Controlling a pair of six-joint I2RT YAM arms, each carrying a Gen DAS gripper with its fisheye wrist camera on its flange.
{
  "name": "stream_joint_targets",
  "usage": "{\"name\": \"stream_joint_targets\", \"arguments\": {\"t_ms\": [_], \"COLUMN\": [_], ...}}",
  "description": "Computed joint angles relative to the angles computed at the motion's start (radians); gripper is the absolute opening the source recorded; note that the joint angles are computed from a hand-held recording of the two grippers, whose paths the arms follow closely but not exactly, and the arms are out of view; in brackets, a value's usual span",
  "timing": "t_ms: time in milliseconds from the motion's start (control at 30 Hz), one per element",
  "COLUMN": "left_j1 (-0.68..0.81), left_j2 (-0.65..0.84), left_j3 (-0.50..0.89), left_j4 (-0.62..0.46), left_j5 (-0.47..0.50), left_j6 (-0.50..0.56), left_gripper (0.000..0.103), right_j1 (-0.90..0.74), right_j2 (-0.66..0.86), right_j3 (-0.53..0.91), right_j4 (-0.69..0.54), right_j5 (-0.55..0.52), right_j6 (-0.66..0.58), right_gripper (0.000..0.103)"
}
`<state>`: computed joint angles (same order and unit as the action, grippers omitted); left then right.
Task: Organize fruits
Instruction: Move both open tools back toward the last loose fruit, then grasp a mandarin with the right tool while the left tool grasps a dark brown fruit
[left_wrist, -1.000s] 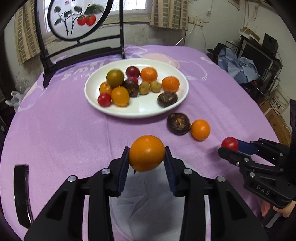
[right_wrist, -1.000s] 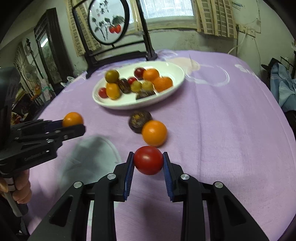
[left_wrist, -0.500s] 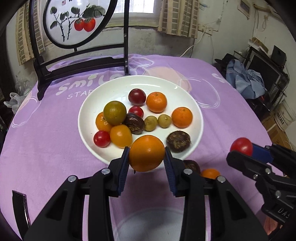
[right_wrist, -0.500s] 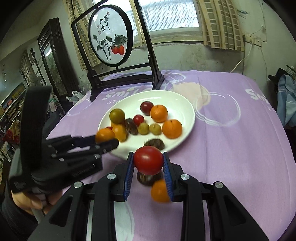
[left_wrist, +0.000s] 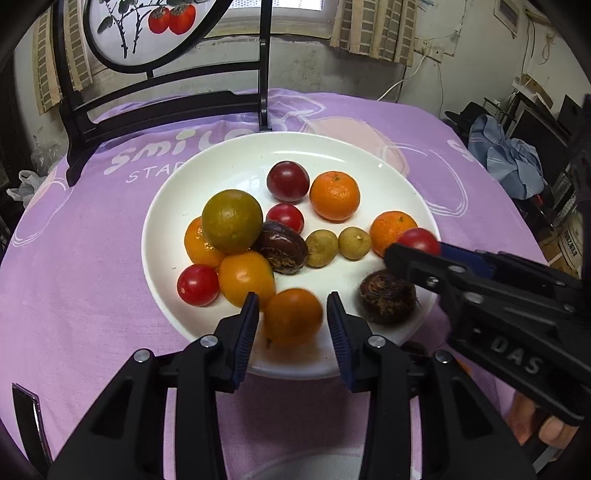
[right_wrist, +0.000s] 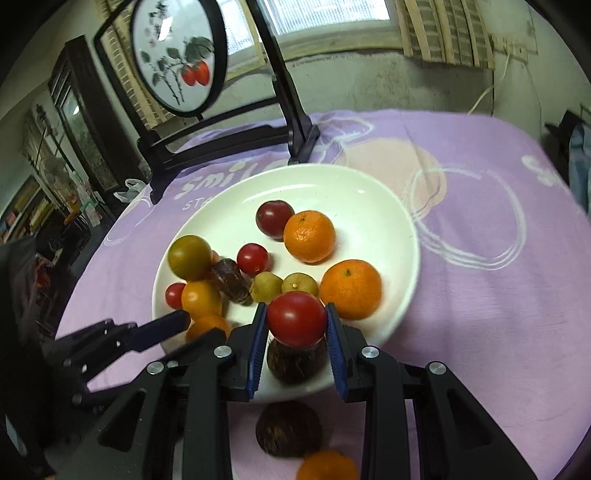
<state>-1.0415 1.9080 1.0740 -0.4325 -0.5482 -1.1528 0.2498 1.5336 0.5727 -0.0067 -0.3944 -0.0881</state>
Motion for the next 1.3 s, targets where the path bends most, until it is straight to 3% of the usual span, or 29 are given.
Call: {"name": "stream_joint_targets", "arguments": {"t_ms": [67,100,267,667,900,1167,1300], "left_j1": [0.000,-0.004,-0.047,-0.195,-0.280,-0.325,-0.320], "left_j2": [0.010,0.012,-0.012,-0.017,0.023,0.048,0.014], "left_j3": [0.015,0.022,0.036,0.089,0.098,0.038,-0.039], "left_j4": [-0.021,-0.038,-0.108,-0.285,-0.337,-0.315,-0.233], "left_j5": [-0.005,-0.016,-0.081,-0.140,-0.128,-0.095,-0.078], "left_j6": [-0.011,-0.023,-0.066,-0.238,-0.351,-0.459,-0.460], "left_gripper": [0.060,0.062,0.071,0.077,0.077,0.081,0.081], "right_j1": [0.007,0.006,-0.006,-0.221,-0.334,-0.308,-0.193], "right_j2": [0.036,0.036,-0.085,-0.326,-0.420,-0.512,-0.512], "right_j3": [0.012,0.009,-0.059,-0.174,-0.261,-0.355,-0.406], "right_j4": [0.024,0.034,0.034,-0.151,-0.218,-0.254,-0.180], "right_j5": [0.009,0.007,-0.002,-0.114,-0.126,-0.041,0.086], "right_j6": [0.025,0.036,0.013,-0.132,-0.243,-0.347,-0.296], "right_gripper": [0.042,0.052,0.052,0.052,0.060,0.065,0.065]}}
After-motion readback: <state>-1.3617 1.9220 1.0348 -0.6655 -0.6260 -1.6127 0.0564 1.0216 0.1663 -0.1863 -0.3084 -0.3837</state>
